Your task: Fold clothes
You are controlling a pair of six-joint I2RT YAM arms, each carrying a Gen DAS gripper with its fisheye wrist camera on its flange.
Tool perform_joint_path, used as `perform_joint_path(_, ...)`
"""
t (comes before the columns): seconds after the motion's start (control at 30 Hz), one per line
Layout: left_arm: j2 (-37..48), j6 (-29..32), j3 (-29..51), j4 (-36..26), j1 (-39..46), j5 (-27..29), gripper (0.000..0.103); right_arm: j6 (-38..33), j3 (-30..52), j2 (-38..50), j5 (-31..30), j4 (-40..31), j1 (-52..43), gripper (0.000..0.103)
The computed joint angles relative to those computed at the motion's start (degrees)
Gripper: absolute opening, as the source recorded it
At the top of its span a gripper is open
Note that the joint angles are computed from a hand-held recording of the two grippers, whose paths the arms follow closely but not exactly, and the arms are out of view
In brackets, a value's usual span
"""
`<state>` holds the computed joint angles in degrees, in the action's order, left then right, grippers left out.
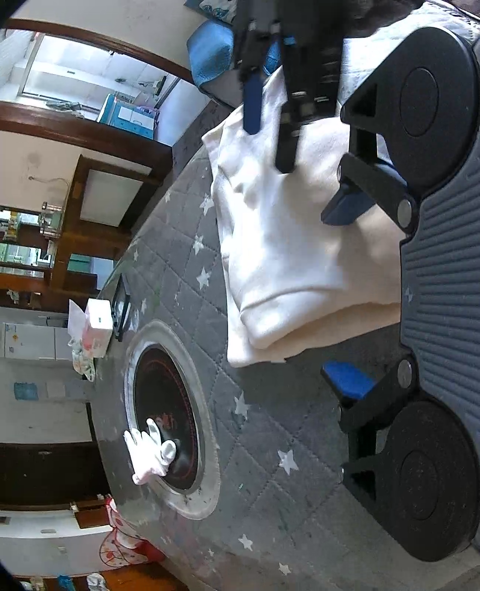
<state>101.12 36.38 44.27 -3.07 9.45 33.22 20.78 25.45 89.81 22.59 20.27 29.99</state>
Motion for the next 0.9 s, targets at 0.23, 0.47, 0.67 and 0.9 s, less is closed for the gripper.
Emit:
perform_joint_path(0.23, -2.16, -0.42, -2.99, 0.99, 0.93, -0.22, 0.099, 4.21, -3.91, -3.20, 5.53, 0.38, 5.28, 0.082)
perform_joint_path(0.47, -4.60, 1.11, -5.76, 0.22, 4.40, 1.10, 0.103, 9.46, -6.34, -5.40, 8.98, 0.27, 9.21, 0.093)
perform_joint_path(0.67, -4.21, 0.71, -6.02, -0.71, 6.92, 1.87, 0.103, 14.30, -7.40, -6.22, 12.69, 0.57, 11.93, 0.095)
perform_joint_path(0.9, -3.40, -1.64, -5.46, -0.41, 7.23, 1.32, 0.103, 13.73, -4.82, 2.35, 13.47, 2.94, 11.32, 0.098)
